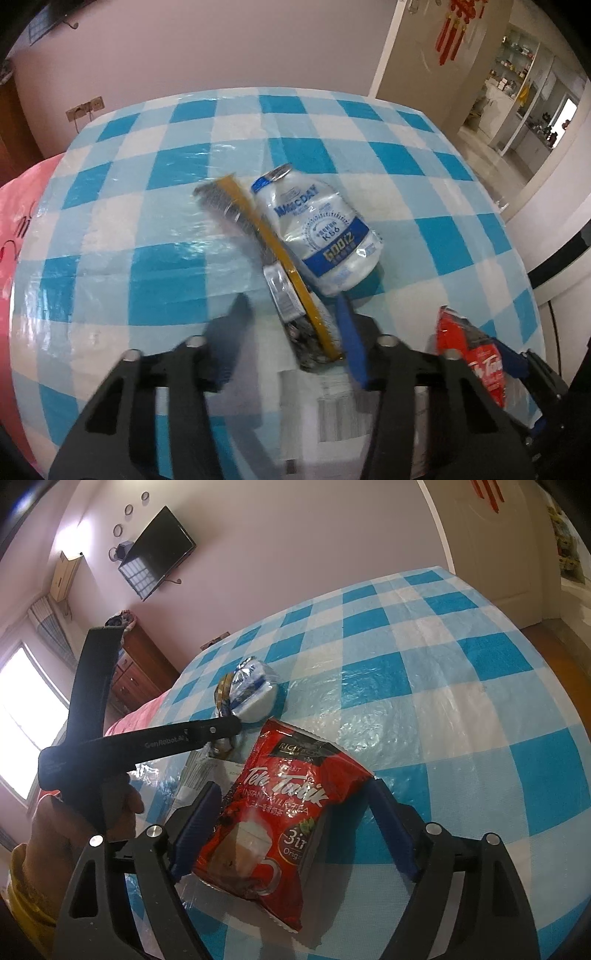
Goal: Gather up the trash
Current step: 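Grasp the brown snack stick with the left gripper while the right grasps the red Teh Tarik pack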
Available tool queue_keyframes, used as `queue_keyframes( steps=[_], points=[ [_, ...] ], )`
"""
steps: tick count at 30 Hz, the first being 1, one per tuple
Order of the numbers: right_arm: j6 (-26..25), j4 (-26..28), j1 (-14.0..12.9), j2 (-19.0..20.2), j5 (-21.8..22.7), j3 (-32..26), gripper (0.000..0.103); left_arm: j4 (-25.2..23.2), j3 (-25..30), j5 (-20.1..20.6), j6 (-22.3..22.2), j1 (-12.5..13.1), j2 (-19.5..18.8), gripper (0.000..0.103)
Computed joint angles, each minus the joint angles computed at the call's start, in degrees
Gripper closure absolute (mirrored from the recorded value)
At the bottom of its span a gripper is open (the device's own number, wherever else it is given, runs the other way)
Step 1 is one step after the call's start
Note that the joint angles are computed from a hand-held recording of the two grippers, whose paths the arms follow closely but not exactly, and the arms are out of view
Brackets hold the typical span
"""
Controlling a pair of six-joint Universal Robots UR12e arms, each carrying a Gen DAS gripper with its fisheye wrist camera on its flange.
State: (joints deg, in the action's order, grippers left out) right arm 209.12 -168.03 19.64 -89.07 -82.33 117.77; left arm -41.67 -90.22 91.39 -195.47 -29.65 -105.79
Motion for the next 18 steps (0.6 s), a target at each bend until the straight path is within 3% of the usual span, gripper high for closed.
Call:
queue_keyframes(
  steps=[2, 4, 10, 18],
  points=[
    [-0.09, 0.05, 0.07, 0.01, -0.13, -0.02, 0.021, -0.18, -0.37, 0.1, 0.19, 0.43, 0.35, 0.071],
    [-0.01, 0.0, 0.07, 0.03, -0.1, -0.02, 0.021, -0.77, -0.73, 1.22, 0.49, 0.7, 0.77, 0.073],
    [-0.48, 0.73, 0.62, 0.34, -1.12, -0.57, 0.018, -0.13, -2.53, 1.87, 1.12, 1.44, 2.17, 0.072],
    [-1.52, 2.88, 1.66, 0.92, -3.87, -1.9, 0.013, 1.95, -1.44, 3.66, 3.33, 0.92, 0.69, 0.066]
  ],
)
